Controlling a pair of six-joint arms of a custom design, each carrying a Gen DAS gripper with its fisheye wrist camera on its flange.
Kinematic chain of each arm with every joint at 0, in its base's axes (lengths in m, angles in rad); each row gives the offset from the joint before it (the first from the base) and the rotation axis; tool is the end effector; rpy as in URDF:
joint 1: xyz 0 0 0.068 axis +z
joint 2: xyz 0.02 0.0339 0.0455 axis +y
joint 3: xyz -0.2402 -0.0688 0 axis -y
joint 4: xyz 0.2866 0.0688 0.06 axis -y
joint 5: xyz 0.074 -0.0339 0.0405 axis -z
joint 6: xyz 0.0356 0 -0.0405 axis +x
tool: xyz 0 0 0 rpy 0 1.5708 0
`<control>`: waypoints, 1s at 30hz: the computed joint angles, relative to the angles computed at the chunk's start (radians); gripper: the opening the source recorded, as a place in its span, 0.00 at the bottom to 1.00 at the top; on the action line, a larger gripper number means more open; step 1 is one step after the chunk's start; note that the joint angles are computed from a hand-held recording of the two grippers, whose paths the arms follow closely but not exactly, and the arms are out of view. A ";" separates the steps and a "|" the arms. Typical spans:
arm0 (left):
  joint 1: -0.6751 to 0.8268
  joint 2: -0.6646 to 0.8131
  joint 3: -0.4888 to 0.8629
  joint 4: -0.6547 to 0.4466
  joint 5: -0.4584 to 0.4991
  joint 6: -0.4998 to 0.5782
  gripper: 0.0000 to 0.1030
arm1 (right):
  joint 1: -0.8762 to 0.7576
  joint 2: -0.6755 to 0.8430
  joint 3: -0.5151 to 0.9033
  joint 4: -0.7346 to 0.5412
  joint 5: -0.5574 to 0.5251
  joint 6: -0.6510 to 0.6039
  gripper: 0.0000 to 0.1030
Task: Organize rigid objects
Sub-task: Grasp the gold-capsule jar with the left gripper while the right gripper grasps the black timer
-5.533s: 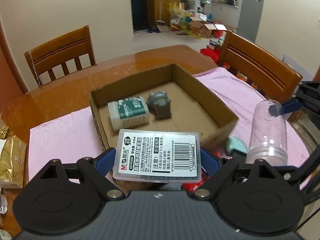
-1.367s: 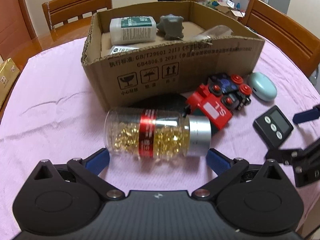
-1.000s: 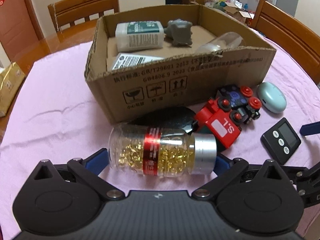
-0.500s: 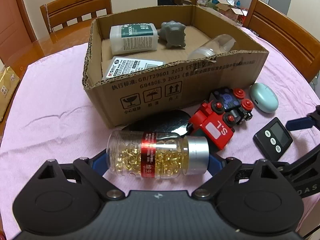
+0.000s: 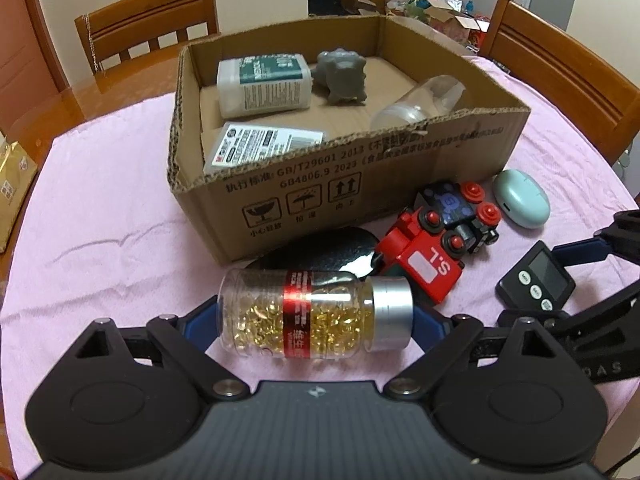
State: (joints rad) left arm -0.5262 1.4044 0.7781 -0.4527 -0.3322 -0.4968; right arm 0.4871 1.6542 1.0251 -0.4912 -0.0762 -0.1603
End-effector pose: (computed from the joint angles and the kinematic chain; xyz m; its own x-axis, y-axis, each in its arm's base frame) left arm 0.2639 -0.1398 0.1361 -0.8329 -0.0373 -0.5521 -0.0630 0.9976 0.0277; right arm 0.3122 0.1684 0.1342 -0.7062 -0.5541 -0.4408 -0.6166 0.7873 -0.0018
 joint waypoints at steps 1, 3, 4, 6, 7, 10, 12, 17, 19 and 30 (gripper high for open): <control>0.000 -0.004 0.002 -0.003 0.000 0.006 0.90 | -0.005 -0.005 -0.005 0.003 -0.001 -0.001 0.78; 0.002 -0.011 0.004 -0.010 0.004 0.017 0.90 | -0.007 -0.003 -0.002 0.003 0.001 0.002 0.76; 0.004 -0.013 0.007 -0.016 0.008 0.018 0.90 | -0.007 0.000 0.003 0.000 0.002 0.002 0.76; 0.010 -0.013 0.013 -0.028 0.020 0.023 0.90 | -0.010 0.001 0.005 0.000 0.000 -0.001 0.74; 0.012 -0.013 0.015 -0.034 0.024 0.024 0.90 | -0.011 0.002 0.005 0.001 -0.001 -0.003 0.74; 0.013 -0.014 0.016 -0.039 0.027 0.028 0.90 | -0.010 0.010 0.014 -0.003 0.000 -0.003 0.73; 0.014 -0.013 0.021 -0.046 0.030 0.038 0.90 | -0.009 0.008 0.013 -0.004 0.000 -0.006 0.72; 0.026 -0.028 0.030 -0.085 0.066 0.075 0.90 | -0.010 0.003 0.022 -0.039 -0.010 -0.028 0.72; 0.033 -0.045 0.035 -0.113 0.085 0.087 0.90 | -0.015 -0.002 0.028 -0.061 -0.025 -0.043 0.72; 0.052 -0.188 0.145 -0.312 0.148 0.217 0.90 | -0.079 -0.057 0.128 -0.230 -0.111 -0.221 0.72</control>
